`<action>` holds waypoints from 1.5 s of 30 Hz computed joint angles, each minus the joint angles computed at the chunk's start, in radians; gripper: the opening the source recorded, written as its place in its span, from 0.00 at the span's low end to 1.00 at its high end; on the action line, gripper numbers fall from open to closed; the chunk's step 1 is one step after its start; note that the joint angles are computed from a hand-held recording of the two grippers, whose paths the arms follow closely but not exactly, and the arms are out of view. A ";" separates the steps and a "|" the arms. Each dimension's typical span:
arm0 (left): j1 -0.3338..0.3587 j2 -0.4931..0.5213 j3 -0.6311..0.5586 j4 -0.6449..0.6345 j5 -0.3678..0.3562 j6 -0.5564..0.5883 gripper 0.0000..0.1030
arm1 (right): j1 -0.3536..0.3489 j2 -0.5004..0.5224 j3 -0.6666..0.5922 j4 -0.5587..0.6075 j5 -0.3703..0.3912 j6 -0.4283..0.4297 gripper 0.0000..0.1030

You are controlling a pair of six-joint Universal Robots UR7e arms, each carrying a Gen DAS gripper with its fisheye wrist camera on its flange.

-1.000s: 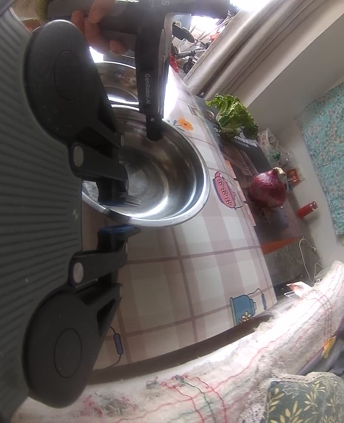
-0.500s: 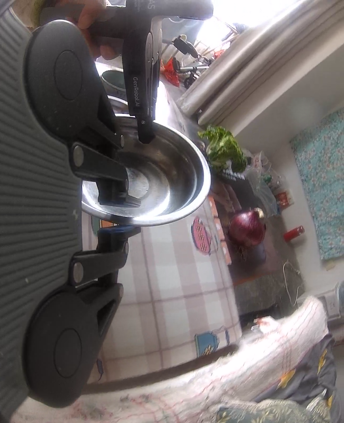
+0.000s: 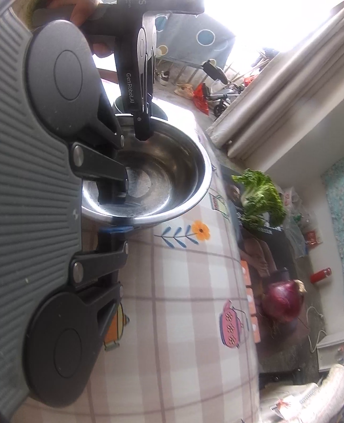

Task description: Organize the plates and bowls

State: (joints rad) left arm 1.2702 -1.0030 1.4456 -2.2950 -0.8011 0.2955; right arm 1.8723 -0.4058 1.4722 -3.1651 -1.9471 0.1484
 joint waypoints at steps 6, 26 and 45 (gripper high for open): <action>0.023 0.006 -0.010 0.023 -0.009 -0.005 0.20 | -0.005 0.040 -0.035 0.032 -0.010 -0.005 0.15; -0.007 -0.069 0.054 -0.016 -0.076 0.024 0.51 | 0.027 0.073 -0.060 -0.028 -0.081 -0.126 0.47; 0.007 -0.212 0.155 -0.189 -0.145 0.181 0.78 | 0.087 0.036 0.011 -0.137 -0.115 -0.084 0.48</action>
State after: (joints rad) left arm 1.2771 -1.2147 1.6008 -2.4839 -0.9462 0.4764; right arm 1.9589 -0.3693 1.4832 -3.3025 -2.0620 0.0640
